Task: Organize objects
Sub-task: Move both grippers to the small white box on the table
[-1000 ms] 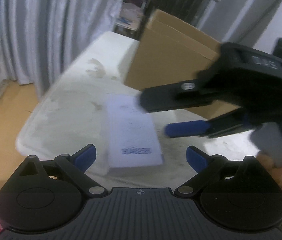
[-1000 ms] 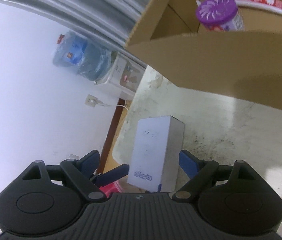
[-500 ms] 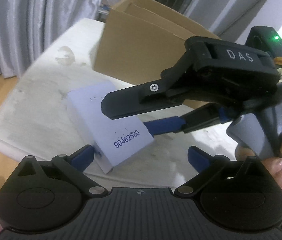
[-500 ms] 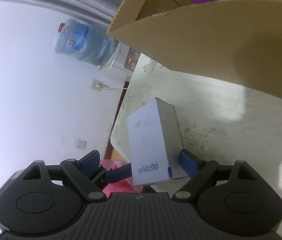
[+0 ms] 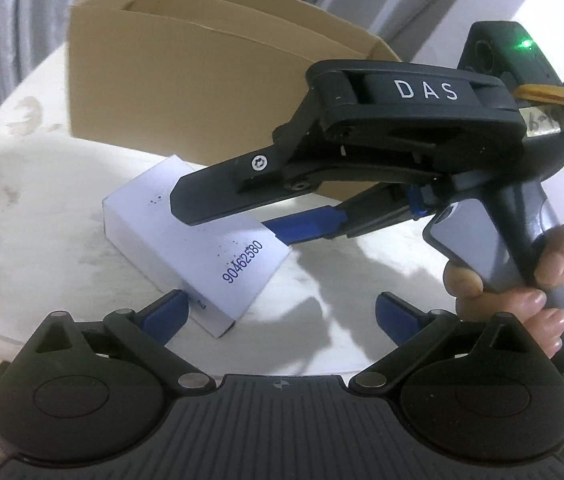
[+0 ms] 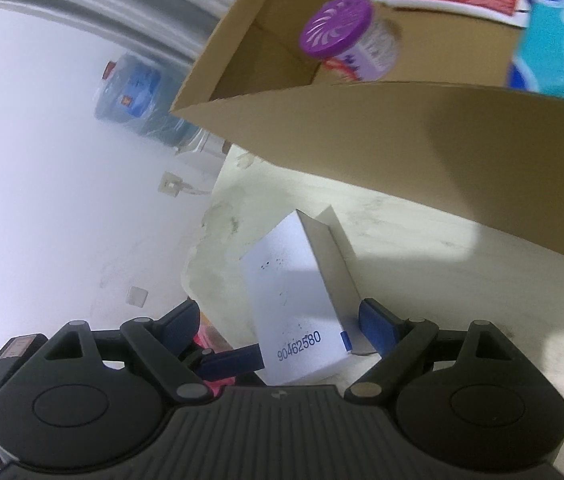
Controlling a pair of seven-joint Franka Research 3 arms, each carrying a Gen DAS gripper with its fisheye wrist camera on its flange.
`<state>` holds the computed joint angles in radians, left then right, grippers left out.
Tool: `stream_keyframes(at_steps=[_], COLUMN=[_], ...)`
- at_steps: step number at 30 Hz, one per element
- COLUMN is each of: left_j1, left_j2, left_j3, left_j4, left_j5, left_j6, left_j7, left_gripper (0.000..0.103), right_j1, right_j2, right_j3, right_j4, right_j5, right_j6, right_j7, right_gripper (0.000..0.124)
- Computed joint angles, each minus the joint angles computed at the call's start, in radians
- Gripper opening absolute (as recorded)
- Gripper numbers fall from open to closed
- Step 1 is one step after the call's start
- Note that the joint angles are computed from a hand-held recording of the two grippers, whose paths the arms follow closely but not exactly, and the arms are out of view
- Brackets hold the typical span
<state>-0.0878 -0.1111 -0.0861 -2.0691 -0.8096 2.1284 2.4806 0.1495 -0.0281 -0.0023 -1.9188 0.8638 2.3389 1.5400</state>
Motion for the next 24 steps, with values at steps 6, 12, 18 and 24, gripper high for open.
stream_keyframes(at_steps=[6, 12, 18, 24], left_j1=[-0.016, -0.016, -0.03, -0.025], left_j2=[-0.035, -0.083, -0.115, -0.061], left_j3=[-0.001, 0.021, 0.046, 0.055], left_j4=[-0.039, -0.072, -0.094, -0.048], left_j5=[-0.017, -0.017, -0.046, -0.087], left_j6=[-0.009, 0.009, 0.126, 0.107], left_j7=[0.03, 0.053, 0.131, 0.129], left_gripper=[0.1, 0.1, 0.1, 0.1], right_j1=[-0.01, -0.008, -0.001, -0.012], right_j2=[-0.077, -0.13, -0.113, -0.081], right_j3=[-0.021, -0.043, -0.059, -0.059], right_j4=[-0.098, -0.16, -0.161, -0.156], right_j5=[0.045, 0.115, 0.222, 0.335], right_j6=[0.052, 0.09, 0.072, 0.046], right_j7=[0.0, 0.004, -0.021, -0.036], right_gripper=[0.089, 0.09, 0.091, 0.094])
